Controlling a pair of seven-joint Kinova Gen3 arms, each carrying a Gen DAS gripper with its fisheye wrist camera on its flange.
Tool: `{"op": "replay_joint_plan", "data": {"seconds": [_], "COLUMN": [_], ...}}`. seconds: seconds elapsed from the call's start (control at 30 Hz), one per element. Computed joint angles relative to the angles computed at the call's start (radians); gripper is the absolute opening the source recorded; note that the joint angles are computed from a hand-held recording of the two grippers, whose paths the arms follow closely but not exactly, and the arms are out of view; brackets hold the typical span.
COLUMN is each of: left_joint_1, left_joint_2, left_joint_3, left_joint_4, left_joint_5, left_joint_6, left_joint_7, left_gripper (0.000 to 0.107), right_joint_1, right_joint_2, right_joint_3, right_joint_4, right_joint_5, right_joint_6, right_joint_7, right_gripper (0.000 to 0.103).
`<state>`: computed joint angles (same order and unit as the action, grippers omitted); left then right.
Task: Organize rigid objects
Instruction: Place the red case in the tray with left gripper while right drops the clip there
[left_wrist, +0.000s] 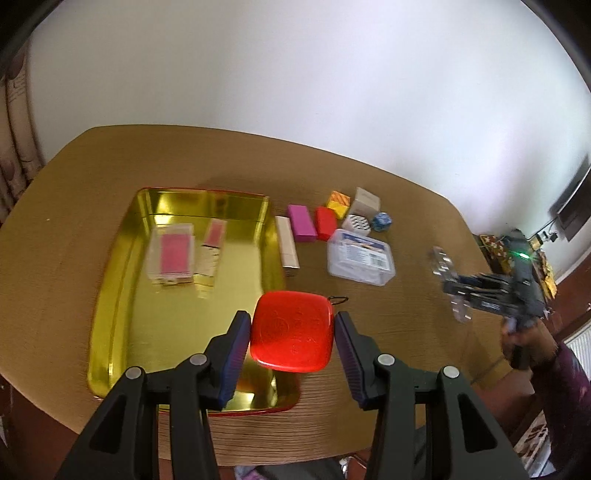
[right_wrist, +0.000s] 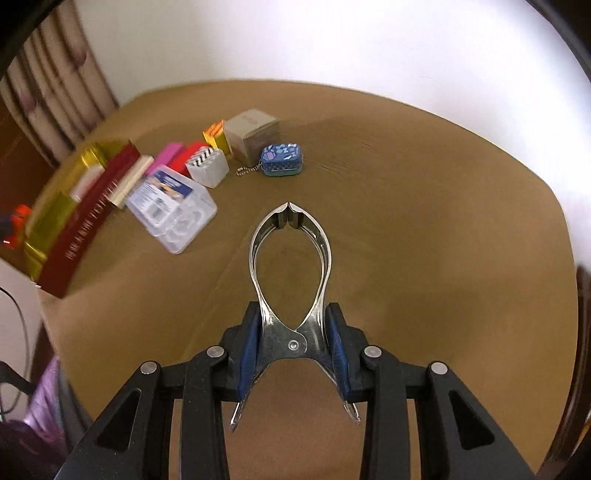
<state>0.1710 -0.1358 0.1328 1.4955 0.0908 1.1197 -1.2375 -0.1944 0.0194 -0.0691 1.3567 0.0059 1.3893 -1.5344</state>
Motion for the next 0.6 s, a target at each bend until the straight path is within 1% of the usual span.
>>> {"op": "replay_joint_plan", "data": {"seconds": [0.07, 0.1, 0.17, 0.23, 0.37, 0.43, 0.5, 0.6], "left_joint_1": [-0.003, -0.003, -0.005, -0.009, -0.011, 0.013, -0.005, 0.018], "left_joint_2": [0.005, 0.012, 0.032, 0.063, 0.153, 0.205, 0.241, 0.287], "left_joint_3": [-0.002, 0.0, 0.002, -0.01, -0.01, -0.029, -0.018, -0.035], "left_joint_4": [-0.003, -0.007, -0.02, -0.036, -0.091, -0.123, -0.14, -0.166], "left_joint_5": [-0.007, -0.014, -0.029, -0.025, -0.068, -0.112, -0.112, -0.15], "left_joint_6": [0.003, 0.004, 0.005, -0.003, -0.007, -0.004, -0.016, -0.018], "left_joint_7": [-0.004, -0.004, -0.001, -0.022, -0.005, 0.027, 0.029, 0.053], "left_gripper": [0.048, 0.048, 0.048, 0.048, 0.048, 0.048, 0.048, 0.048], "right_joint_1": [0.025, 0.042, 0.047, 0.06, 0.073, 0.073, 0.07, 0.071], "right_joint_2": [-0.032, -0.056, -0.079, -0.111, -0.161, -0.169, -0.175, -0.181], "right_joint_3": [0.023, 0.017, 0.033, 0.044, 0.057, 0.054, 0.047, 0.053], "right_joint_4": [0.006, 0.026, 0.029, 0.06, 0.102, 0.109, 0.111, 0.113], "right_joint_5": [-0.057, -0.084, -0.116, -0.165, -0.212, -0.22, -0.221, -0.229], "right_joint_6": [-0.002, -0.014, -0.017, -0.035, -0.055, -0.06, -0.062, -0.059], "right_joint_7": [0.0, -0.013, -0.029, -0.042, -0.064, -0.076, -0.09, -0.088], "right_gripper": [0.032, 0.032, 0.032, 0.032, 0.032, 0.032, 0.032, 0.032]}}
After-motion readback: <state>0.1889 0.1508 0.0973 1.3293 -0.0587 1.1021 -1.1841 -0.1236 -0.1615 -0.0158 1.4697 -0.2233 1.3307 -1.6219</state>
